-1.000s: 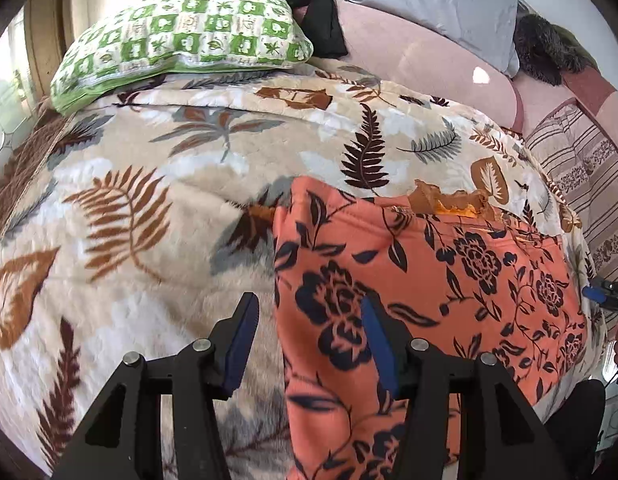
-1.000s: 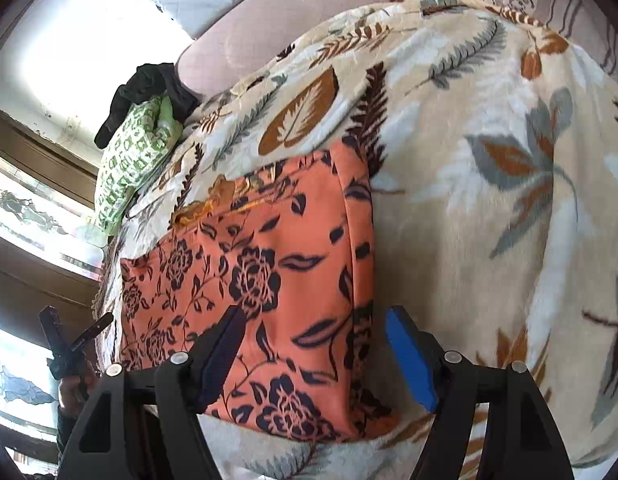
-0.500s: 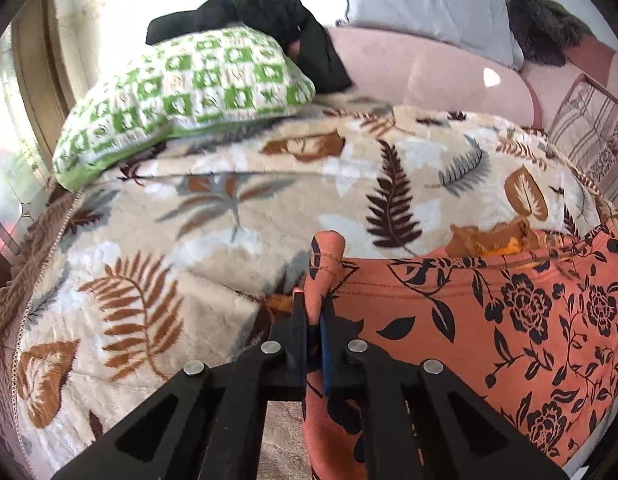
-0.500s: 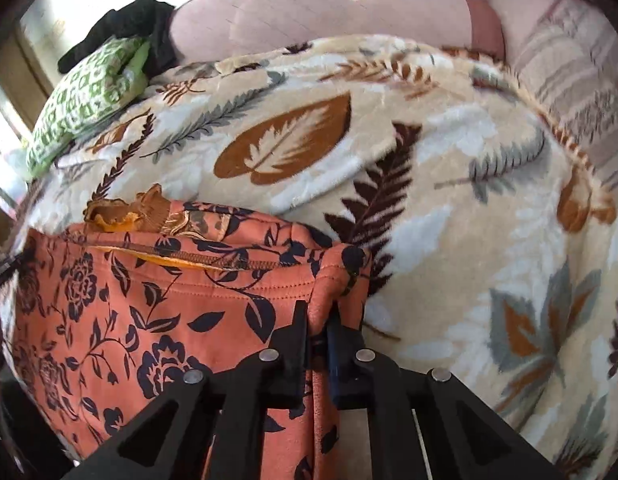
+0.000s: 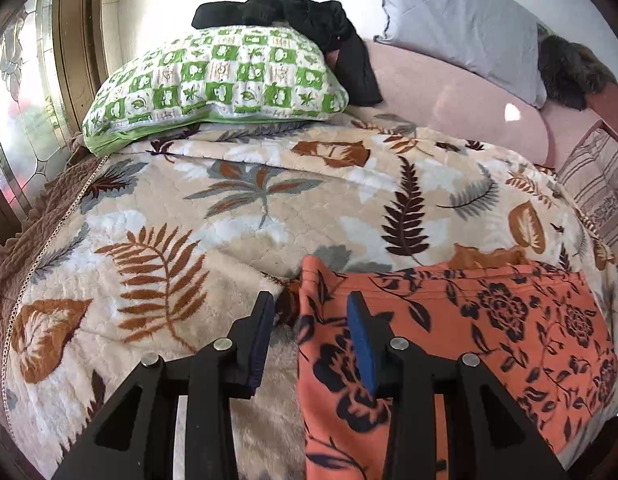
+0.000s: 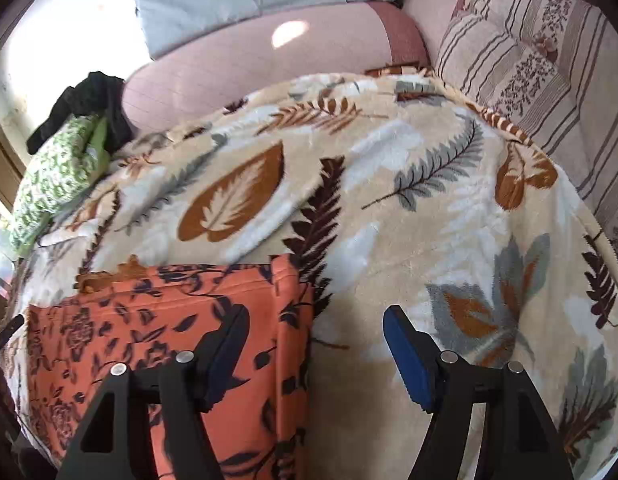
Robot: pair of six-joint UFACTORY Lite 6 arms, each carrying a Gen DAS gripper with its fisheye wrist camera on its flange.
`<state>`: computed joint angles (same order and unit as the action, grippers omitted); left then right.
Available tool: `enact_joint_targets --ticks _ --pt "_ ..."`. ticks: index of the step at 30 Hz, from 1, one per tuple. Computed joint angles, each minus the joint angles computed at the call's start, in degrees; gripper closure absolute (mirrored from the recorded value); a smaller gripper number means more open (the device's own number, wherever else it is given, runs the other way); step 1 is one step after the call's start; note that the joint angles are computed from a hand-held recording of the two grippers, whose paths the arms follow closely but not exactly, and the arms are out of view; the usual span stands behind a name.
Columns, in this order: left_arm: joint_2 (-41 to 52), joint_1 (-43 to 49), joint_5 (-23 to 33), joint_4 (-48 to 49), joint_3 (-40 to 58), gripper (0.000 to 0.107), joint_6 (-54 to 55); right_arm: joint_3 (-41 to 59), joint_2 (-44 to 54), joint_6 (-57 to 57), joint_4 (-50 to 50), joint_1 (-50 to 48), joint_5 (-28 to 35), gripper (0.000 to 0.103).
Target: Fold small clothes
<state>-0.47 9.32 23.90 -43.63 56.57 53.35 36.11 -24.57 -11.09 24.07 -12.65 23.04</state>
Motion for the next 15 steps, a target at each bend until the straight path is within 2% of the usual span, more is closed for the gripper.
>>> enact_joint_targets --ticks 1,2,4,5,6,8,10,11,13,15 --pt "-4.33 0.24 1.12 -0.77 -3.12 0.062 1.23 -1.12 -5.23 -3.37 5.01 0.18 4.40 0.030" --pt "-8.97 0.29 1.90 -1.54 -6.67 0.051 2.11 -1.84 -9.31 -7.07 10.34 0.31 8.75 0.029" --pt "-18.03 -1.09 2.49 -0.10 -13.90 0.038 0.13 -5.14 -16.29 -12.94 21.12 2.22 15.35 0.021" --pt "-21.87 -2.29 2.38 1.17 -17.42 0.035 -1.71 -8.30 -19.66 -15.86 27.09 2.79 17.85 0.012" --pt "-24.55 -3.77 1.87 2.48 -20.70 0.032 -3.30 -11.50 -21.57 -18.42 32.31 3.64 19.57 0.010" --pt "-24.43 -8.33 -2.10 10.74 -25.70 0.032 -11.82 -18.39 -22.39 -22.50 37.88 5.09 18.32 0.010" --pt "-18.96 -9.39 -6.93 14.53 -30.06 0.029 -14.44 -26.71 -15.14 -32.47 46.69 -1.36 16.67 0.010" --pt "-19.45 -7.88 -6.68 12.82 -30.38 0.029 -13.88 -29.95 -13.46 -34.84 49.74 -7.36 18.62 0.022" --pt "-24.82 -4.13 -2.23 15.72 -30.70 0.029 -16.74 -31.97 -17.31 -32.64 48.65 -17.75 27.35 0.025" --pt "-31.69 -1.16 1.13 15.07 -31.37 0.029 -14.35 -31.88 -28.81 -22.10 38.77 -19.33 30.74 0.021"
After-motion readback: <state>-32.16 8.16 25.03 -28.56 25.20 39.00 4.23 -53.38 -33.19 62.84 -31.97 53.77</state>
